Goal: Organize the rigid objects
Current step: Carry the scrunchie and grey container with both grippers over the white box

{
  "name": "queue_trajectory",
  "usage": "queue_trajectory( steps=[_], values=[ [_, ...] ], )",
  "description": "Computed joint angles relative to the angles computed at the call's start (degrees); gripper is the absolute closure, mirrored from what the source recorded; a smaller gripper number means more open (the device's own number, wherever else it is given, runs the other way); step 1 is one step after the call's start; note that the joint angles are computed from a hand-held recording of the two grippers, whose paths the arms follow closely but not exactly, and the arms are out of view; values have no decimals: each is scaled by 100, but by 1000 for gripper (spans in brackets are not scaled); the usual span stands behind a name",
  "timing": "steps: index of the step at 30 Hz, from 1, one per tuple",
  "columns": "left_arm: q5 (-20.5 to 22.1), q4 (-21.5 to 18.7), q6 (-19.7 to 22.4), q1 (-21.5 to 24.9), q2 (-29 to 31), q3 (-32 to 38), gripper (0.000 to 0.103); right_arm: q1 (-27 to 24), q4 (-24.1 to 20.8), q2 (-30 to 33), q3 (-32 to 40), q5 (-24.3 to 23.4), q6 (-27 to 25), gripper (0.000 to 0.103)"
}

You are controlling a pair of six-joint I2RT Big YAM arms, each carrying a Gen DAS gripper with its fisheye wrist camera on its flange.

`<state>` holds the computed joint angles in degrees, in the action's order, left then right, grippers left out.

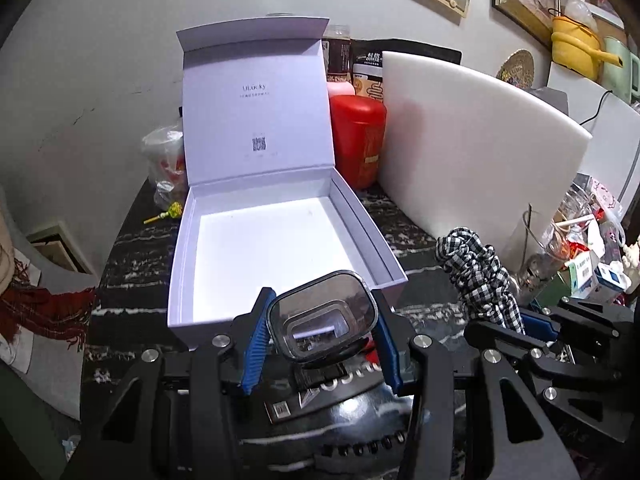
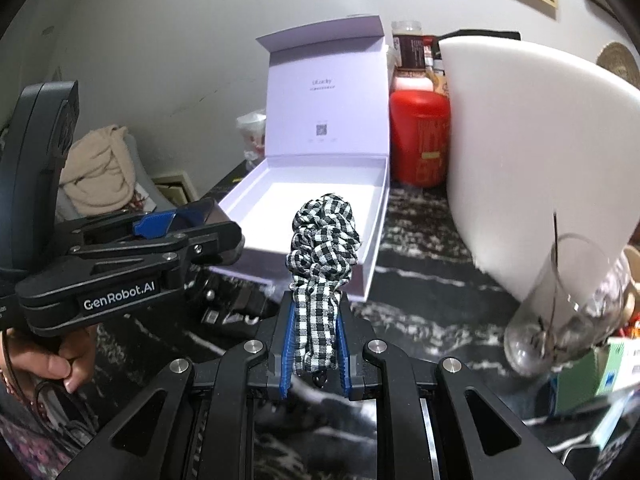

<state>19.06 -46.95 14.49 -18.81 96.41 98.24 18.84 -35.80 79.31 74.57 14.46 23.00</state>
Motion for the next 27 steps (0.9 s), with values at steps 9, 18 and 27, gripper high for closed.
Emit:
queue_trajectory(
  steps=[9, 18, 27],
  values=[
    [-40, -165, -112, 63, 599, 883, 57, -270, -18, 417, 526, -195, -326, 85],
    [-124, -560, -148, 83, 1421, 2051, 57, -545, -56, 951, 1188, -398, -684, 85],
    [-322, -701, -229, 44, 2206, 3203, 57, -739, -99, 1565, 1934, -443, -1092, 85]
  ],
)
